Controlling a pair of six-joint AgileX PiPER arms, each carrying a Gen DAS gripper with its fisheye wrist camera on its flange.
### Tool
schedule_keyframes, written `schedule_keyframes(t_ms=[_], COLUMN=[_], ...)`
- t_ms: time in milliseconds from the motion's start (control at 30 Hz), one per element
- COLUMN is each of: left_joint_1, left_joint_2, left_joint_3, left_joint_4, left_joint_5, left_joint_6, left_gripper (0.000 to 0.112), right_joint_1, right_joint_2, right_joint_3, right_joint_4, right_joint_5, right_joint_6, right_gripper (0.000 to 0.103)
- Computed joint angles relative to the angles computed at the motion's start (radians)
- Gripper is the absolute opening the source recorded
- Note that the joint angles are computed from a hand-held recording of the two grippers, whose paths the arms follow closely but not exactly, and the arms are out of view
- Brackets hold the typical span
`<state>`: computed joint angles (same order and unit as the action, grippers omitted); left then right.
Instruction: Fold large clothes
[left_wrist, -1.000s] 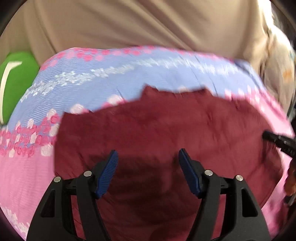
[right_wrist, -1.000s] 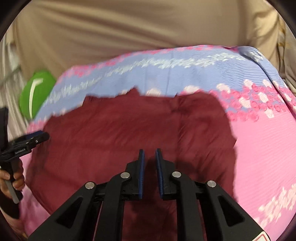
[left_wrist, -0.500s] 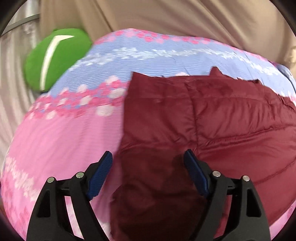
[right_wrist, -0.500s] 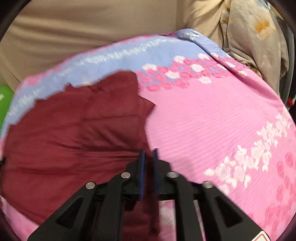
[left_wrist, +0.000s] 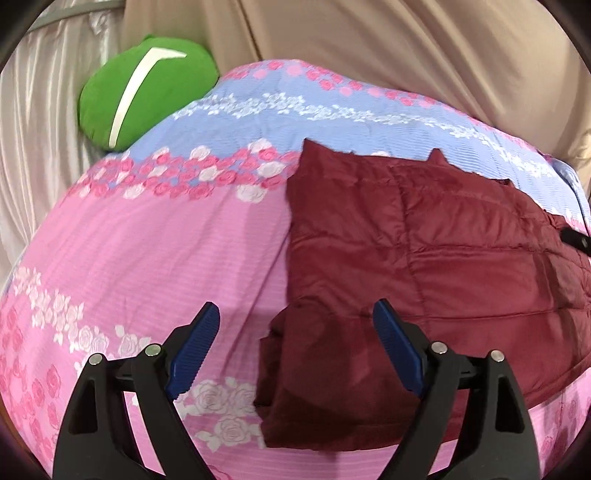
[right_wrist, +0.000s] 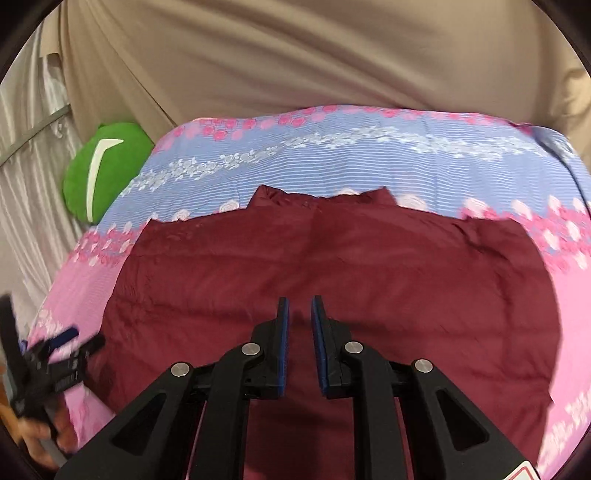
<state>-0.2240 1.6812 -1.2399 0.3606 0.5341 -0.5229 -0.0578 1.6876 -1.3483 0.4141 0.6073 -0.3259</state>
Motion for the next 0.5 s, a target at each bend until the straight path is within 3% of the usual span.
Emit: schedule_keyframes(t_ms=[233, 500], left_joint_1=[0.083, 0.182], left_joint_2=[0.008, 0.091], left_joint_3=[0.014, -0.032], left_joint_4=[-0.177, -0.628], left_joint_5=[-0.025, 0.008], left_joint_6=[0.146, 0.553], left_gripper=[0.083, 0.088], right_joint_1=[0.069, 0.117], right_joint_2=[0.253, 0.282], right_joint_3=[-0.242, -0.177], right_joint_4=[-0.199, -0.329], right_joint_5=[0.071, -0.055], right_joint_6=[0.19, 0.264], right_gripper=[0.013, 0.008])
